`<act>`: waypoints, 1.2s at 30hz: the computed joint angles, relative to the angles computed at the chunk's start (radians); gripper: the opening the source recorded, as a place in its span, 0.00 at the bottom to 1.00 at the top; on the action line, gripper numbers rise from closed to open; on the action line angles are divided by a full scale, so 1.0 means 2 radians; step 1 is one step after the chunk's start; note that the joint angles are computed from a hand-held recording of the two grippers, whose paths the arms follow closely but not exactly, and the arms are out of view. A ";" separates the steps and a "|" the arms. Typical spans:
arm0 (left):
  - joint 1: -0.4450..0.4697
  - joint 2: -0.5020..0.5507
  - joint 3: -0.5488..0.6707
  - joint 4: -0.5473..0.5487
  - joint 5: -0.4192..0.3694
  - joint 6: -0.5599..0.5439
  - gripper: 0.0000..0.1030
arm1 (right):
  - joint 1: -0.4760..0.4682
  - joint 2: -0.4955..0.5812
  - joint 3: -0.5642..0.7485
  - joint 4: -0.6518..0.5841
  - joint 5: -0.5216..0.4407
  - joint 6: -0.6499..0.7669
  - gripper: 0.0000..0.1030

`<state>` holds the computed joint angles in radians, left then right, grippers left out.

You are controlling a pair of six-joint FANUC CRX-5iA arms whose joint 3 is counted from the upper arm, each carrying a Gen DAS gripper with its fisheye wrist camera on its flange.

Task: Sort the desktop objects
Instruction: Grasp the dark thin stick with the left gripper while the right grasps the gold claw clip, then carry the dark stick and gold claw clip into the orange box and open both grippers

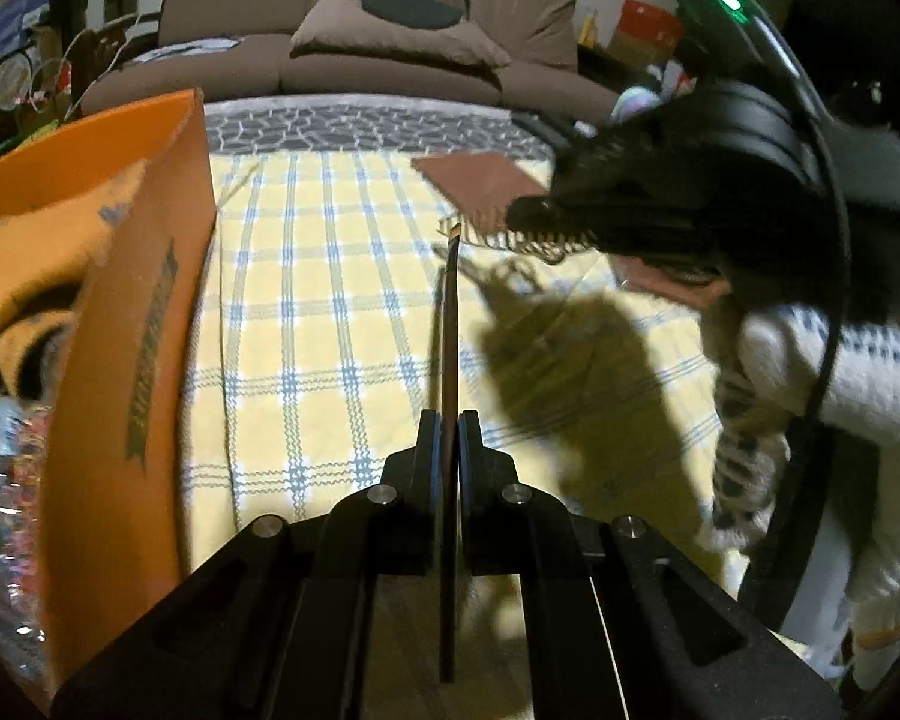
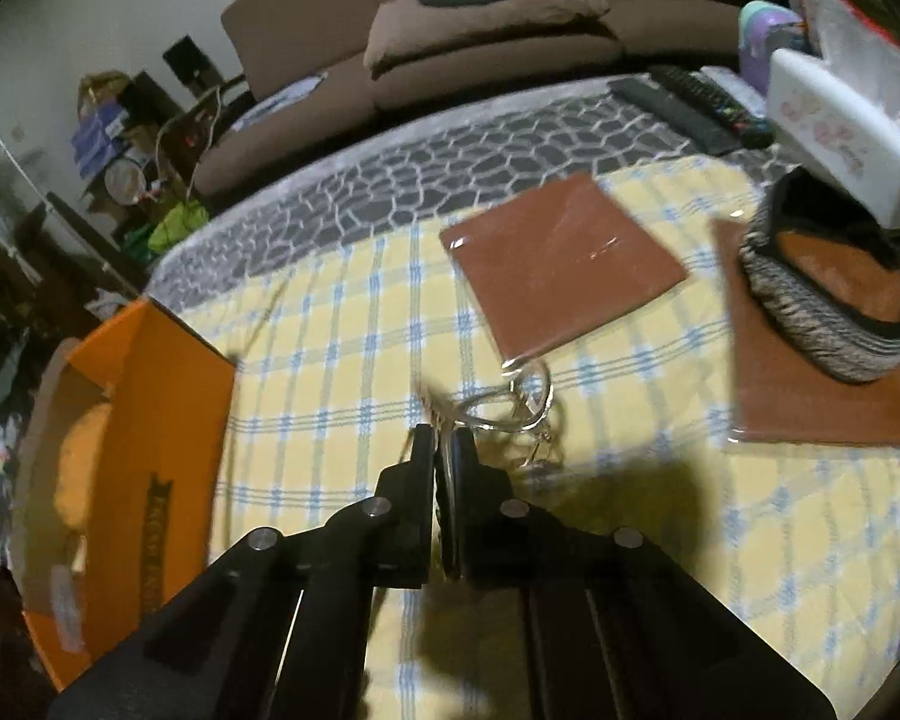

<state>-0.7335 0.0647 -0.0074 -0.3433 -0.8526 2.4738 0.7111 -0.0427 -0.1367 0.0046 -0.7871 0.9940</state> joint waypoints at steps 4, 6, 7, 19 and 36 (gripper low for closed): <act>-0.007 -0.016 0.005 -0.008 -0.011 0.006 0.05 | 0.007 -0.032 -0.020 0.009 -0.005 -0.019 0.05; -0.009 -0.027 0.006 -0.013 -0.019 0.008 0.05 | 0.011 -0.043 -0.028 0.014 -0.008 -0.029 0.05; -0.012 -0.034 0.008 -0.018 -0.026 0.012 0.05 | 0.013 -0.051 -0.033 0.015 -0.008 -0.033 0.05; 0.022 -0.150 -0.025 -0.052 -0.100 0.003 0.05 | 0.072 -0.100 -0.024 0.013 0.032 -0.053 0.05; 0.208 -0.265 -0.168 0.053 -0.064 -0.117 0.05 | 0.155 0.033 0.075 -0.012 0.041 -0.003 0.05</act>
